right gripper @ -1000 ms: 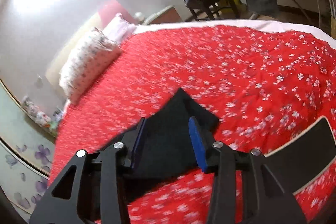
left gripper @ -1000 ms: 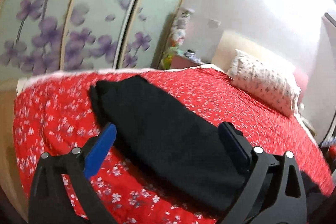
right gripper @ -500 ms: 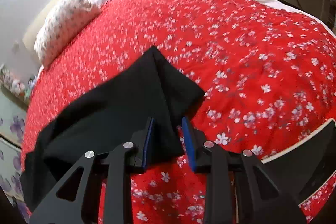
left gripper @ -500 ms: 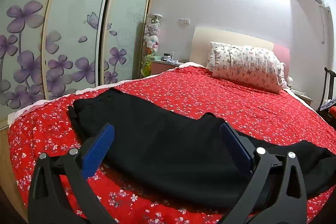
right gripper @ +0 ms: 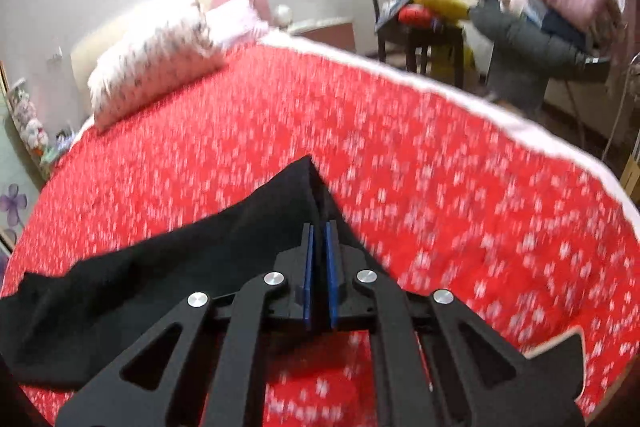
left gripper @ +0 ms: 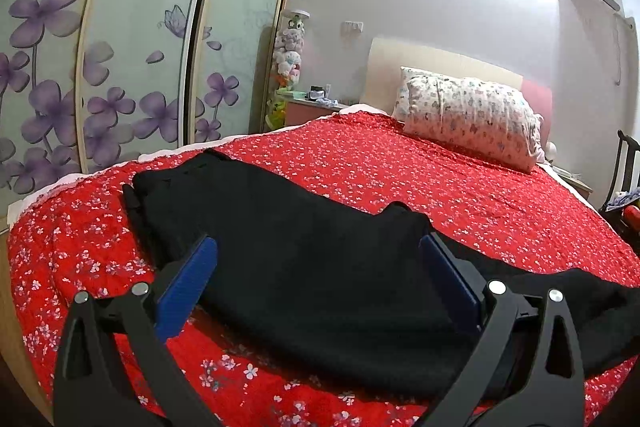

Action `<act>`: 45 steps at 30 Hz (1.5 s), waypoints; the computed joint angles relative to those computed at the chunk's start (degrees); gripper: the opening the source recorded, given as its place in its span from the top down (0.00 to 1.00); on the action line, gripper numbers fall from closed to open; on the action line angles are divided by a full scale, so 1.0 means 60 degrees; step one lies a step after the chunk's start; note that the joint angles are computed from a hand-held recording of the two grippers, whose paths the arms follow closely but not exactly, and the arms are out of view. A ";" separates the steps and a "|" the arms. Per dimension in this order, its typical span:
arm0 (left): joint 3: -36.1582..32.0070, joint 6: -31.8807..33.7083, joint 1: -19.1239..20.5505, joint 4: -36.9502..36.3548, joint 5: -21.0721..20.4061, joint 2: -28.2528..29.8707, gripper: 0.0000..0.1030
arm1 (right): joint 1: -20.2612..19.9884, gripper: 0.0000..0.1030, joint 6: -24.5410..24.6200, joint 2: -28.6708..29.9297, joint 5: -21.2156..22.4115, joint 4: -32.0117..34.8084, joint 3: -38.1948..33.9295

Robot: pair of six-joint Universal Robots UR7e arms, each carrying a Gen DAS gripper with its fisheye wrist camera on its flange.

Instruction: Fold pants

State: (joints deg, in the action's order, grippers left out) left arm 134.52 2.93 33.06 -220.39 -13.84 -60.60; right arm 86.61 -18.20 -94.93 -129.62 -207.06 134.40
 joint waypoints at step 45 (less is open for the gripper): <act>-0.7792 0.0803 0.2442 1.5500 -0.4878 0.1736 0.24 | 0.1229 0.60 0.3521 0.1071 0.4460 0.5288 -0.1065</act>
